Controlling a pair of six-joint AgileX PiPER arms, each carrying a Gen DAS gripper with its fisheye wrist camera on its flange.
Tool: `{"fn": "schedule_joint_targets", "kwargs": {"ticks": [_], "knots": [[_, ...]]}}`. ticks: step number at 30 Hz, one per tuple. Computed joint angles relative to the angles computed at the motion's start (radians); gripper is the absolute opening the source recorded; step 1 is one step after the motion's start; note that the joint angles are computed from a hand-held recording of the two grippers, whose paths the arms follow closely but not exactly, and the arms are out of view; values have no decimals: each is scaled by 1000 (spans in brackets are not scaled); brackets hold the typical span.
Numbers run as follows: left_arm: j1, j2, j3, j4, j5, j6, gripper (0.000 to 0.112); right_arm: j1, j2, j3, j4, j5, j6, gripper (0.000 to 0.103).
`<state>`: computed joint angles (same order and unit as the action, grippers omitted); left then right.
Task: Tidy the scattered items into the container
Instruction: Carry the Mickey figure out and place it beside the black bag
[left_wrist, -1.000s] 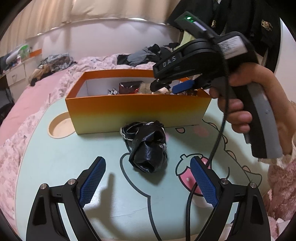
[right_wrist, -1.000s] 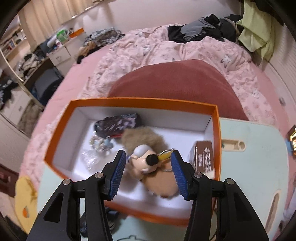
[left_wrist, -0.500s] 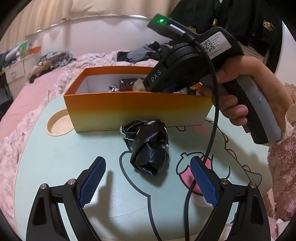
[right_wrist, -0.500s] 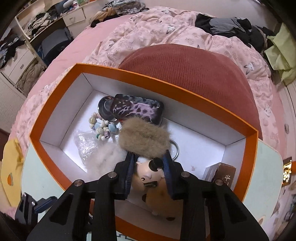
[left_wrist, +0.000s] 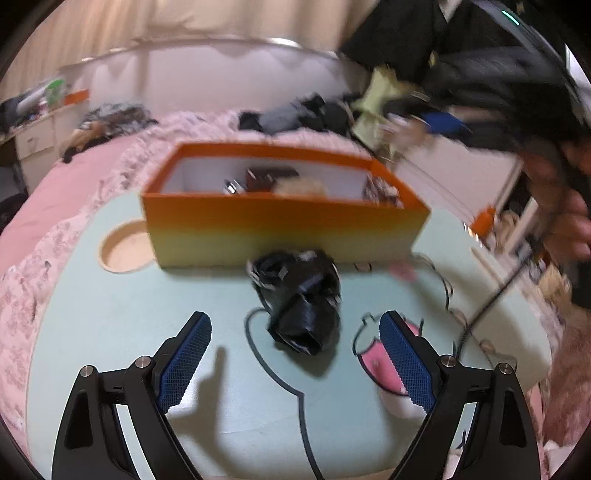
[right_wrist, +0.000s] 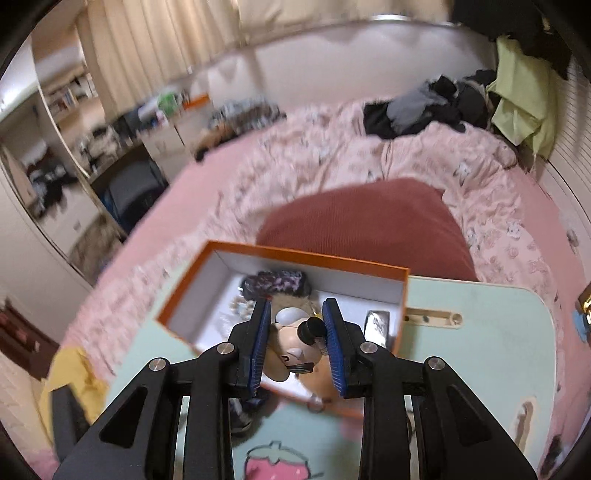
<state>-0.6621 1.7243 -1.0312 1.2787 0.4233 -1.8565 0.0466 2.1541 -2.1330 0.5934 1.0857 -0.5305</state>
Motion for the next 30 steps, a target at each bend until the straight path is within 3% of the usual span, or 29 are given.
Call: {"fn": "schedule_joint_targets", "kwargs": {"ticks": [3,6,11,15,23,25,27,30], "knots": [[11,-22,38,153,-26,-172,92,-56,-111,181,129,-35,-130,30],[29,-8,18,78,-39,-104,92,-91,-163,311,187,-22,-225,30],[34,9,-15,-57,-20,28,92,-70,-199,528,162,-136,-310,31],[31,13,-20,-103,-8,76,92,-49,-159,577,158,-199,-302,31],[39,12,-15,-120,-20,85,92,-98,-125,660,360,-256,-450,33],[38,9,-10,-111,-21,74,92,-124,-162,731,456,-291,-513,56],[37,10,-11,-113,-19,73,92,-153,-217,821,613,-313,-656,70],[36,9,-9,-113,-20,73,92,-193,-300,929,756,-345,-816,74]]}}
